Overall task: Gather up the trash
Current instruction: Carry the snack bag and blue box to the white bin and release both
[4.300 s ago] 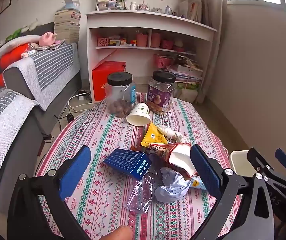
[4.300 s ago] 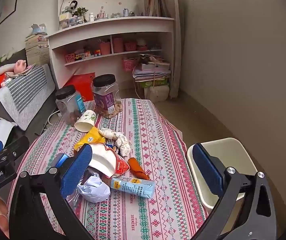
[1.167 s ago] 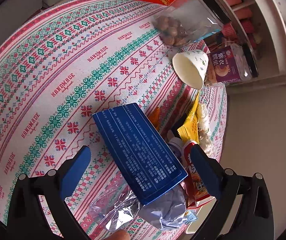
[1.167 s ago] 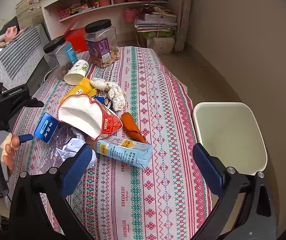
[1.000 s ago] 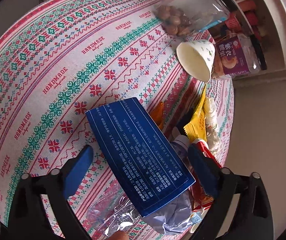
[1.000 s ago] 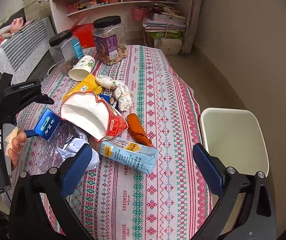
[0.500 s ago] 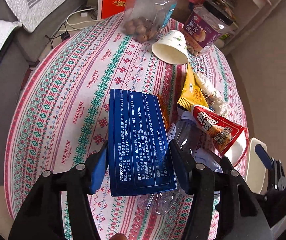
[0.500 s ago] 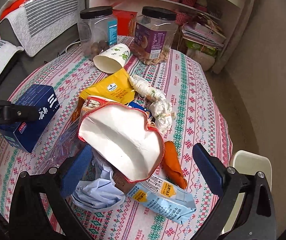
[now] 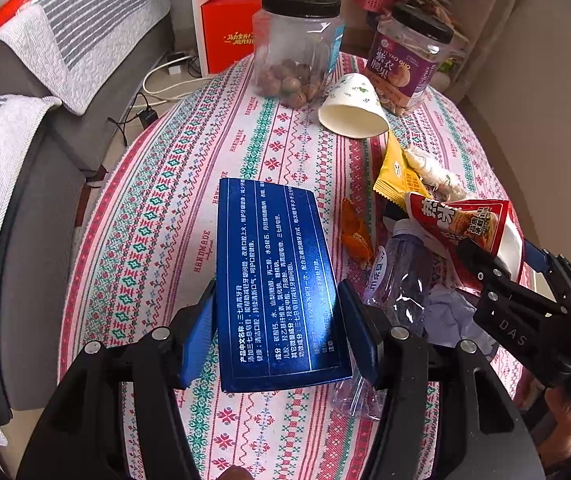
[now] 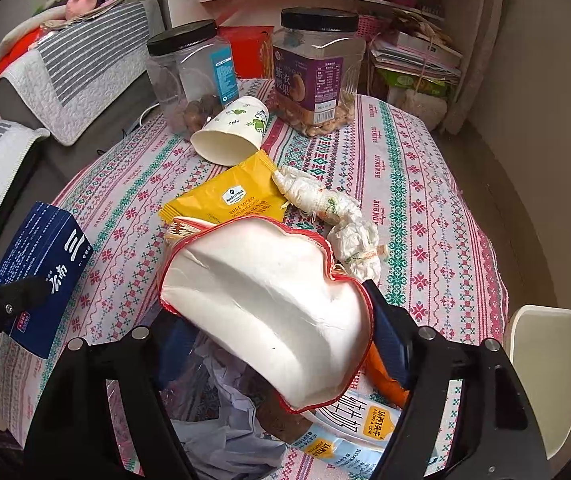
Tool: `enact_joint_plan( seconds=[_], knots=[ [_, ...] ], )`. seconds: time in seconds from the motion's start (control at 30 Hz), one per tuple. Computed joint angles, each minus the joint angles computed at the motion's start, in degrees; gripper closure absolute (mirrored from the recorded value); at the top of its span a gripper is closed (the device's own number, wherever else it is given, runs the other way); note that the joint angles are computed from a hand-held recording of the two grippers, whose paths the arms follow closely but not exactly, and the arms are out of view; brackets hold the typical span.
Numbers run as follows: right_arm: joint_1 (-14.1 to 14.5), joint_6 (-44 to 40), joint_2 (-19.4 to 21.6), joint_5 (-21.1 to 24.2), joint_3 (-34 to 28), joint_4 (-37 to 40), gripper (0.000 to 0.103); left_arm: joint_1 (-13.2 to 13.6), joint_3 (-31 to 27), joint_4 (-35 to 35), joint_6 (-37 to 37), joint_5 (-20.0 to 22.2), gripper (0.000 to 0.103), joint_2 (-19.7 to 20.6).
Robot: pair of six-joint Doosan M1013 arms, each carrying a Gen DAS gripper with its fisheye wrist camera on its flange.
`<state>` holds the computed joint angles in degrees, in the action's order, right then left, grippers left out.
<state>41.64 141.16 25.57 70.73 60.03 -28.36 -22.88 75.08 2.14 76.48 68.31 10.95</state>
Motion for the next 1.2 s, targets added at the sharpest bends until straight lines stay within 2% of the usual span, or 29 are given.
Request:
enact_joint_plan(
  seconds=[0.3,0.43,0.63,0.87,1.1,1.17,1.2],
  knots=[
    [1.1,7.7,-3.4,1.3,2.0,-8.7,0.031,-1.9,1.5,2.5,-0.3,-5.5,0.045,-2.0],
    [1.4,11.7,-5.9,3.4,4.4,-12.5,0.031,-3.0,2.1,2.4,0.2,-7.1,0.045,-2.6],
    [0.7,17.6,-9.6,9.1,9.0,-16.3,0.031,-5.3,3.1,2.2,0.6,-9.6,0.045,-3.3],
    [-1.1,25.0,-14.3,14.5,15.0,-16.2,0.031,-8.4,3.6,1.9,0.7,-11.3,0.045,-3.4],
    [-3.4,29.0,-17.2,19.3,18.8,-11.9,0.029,-11.5,3.9,-0.2,2.4,-13.9,0.045,-3.4],
    [-3.8,30.7,-18.0,20.6,19.7,-11.1,0.027,-12.3,4.1,-1.1,3.5,-15.0,0.045,-3.5],
    [-3.9,31.6,-18.6,21.1,20.2,-11.1,0.018,-12.9,4.3,-1.3,3.7,-15.6,0.045,-3.6]
  ],
)
